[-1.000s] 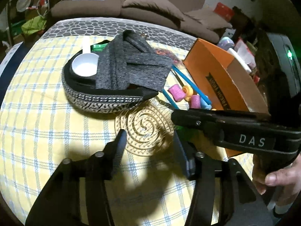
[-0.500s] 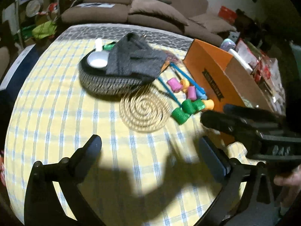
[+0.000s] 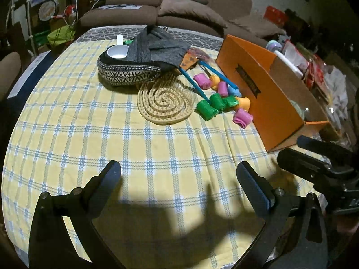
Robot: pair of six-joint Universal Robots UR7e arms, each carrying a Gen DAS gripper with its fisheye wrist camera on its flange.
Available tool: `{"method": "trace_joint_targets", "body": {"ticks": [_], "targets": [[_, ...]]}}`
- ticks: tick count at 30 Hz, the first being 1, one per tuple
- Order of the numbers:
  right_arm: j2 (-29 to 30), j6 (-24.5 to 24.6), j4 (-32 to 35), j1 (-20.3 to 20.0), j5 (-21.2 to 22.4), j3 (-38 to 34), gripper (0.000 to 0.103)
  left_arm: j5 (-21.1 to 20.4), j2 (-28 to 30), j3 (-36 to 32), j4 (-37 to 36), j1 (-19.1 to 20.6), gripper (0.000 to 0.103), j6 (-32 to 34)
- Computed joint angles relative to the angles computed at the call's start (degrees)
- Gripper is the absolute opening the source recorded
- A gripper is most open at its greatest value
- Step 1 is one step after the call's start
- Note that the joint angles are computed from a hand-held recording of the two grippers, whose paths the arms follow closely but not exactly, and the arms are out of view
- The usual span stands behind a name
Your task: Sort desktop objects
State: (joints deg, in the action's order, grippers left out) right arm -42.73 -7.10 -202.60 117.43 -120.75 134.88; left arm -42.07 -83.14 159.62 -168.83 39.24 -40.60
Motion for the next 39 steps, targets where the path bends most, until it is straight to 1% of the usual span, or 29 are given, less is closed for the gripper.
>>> {"method": "trace_joint_targets", "body": {"ticks": [4, 7, 10, 14, 17, 19, 24, 30, 35, 39], "targets": [[0.23, -0.05, -3.28, -0.94, -3.29, 2.11, 0.102, 1.48, 2.62, 0.27, 0.32, -2.07, 0.103, -2.52], [0.44, 0.56, -6.26, -3.17, -5.29, 4.07, 0.102, 2.69, 6.53, -0.34, 0.87, -3.32, 0.103, -3.89], [1.05, -0.96, -9.45, -5.4, -8.44, 5.06, 0.102, 2.73, 10.88, -0.92, -1.67, -3.8, 0.103, -4.08], [2.25, -3.35, -14.73, -7.97, -10.79, 5.79, 0.102, 3.24, 15.48, -2.2, -2.47, -4.3, 0.103, -5.3], [3.14, -5.48, -17.61, -9.35, -10.8, 5.83, 0.102, 2.93, 18.59, -3.05, -3.89, -3.98, 0.103, -4.92], [3.37, -6.55, -17.84, -9.52, -11.35, 5.66, 0.102, 2.8, 20.47, -3.58, -4.2, -3.63, 0.103, -5.55], [3.55, -7.25, -17.82, -10.26, -10.11, 5.46, 0.102, 2.67, 23.1, -4.32, -4.31, -3.18, 0.103, -7.85], [4.36, -9.53, -18.15, -11.28, -9.34, 4.75, 0.102, 4.36, 24.51, -4.97, -1.63, -3.97, 0.103, -12.27], [4.88, -10.2, -18.46, -11.93, -9.05, 4.66, 0.102, 6.69, 25.91, -6.33, 4.39, -5.0, 0.103, -18.22], [5.31, -11.42, -19.27, -12.36, -9.01, 4.47, 0.103, 7.64, 26.33, -6.57, 5.38, -5.19, 0.103, -20.94]]}}
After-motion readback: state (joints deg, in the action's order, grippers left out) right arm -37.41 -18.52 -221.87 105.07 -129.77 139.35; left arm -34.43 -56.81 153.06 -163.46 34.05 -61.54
